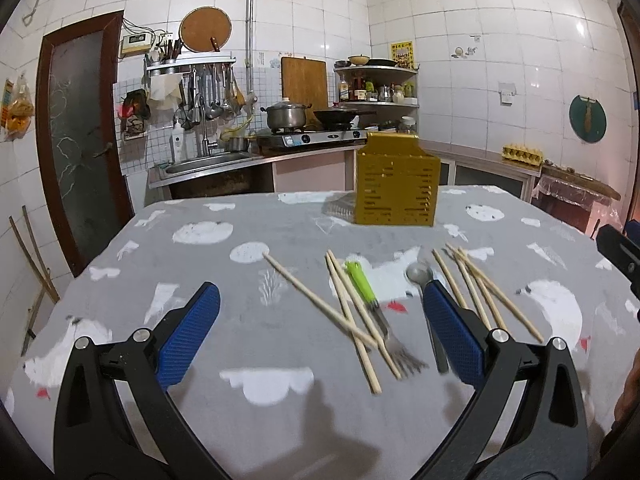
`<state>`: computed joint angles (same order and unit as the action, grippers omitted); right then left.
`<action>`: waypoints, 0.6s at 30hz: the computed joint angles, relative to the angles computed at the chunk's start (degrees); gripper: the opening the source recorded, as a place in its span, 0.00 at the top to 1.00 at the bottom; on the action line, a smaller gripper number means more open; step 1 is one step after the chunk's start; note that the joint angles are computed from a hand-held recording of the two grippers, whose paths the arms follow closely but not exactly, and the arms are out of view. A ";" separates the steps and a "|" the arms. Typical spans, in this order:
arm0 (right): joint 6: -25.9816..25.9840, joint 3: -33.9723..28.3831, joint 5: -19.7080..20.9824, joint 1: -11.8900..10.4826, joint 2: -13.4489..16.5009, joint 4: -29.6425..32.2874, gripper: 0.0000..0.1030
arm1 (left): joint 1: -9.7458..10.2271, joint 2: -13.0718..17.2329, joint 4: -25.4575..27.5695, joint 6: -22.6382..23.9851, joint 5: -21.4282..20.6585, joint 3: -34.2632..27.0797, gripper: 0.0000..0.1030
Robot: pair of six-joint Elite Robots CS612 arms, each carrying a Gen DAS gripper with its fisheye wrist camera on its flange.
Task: Organize utensils
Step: 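Grasp a wooden chopstick with the left tool while the right tool grasps another chopstick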
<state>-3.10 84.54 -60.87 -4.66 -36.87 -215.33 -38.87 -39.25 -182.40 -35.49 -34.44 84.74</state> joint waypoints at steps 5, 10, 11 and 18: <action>-3.30 -3.38 -1.29 1.00 0.31 5.66 0.04 | 1.45 0.04 -0.39 2.75 0.16 -2.11 0.05; -4.26 -7.40 -0.24 1.61 0.88 12.32 0.04 | 3.10 0.53 0.79 5.14 -0.66 -5.19 0.05; -4.40 -8.32 -0.17 1.75 1.01 13.88 0.04 | 3.42 0.60 1.12 5.15 -1.15 -5.73 0.05; -5.31 -17.06 -4.06 3.64 3.68 26.17 0.04 | 6.24 1.41 7.29 1.99 -5.33 -10.35 0.05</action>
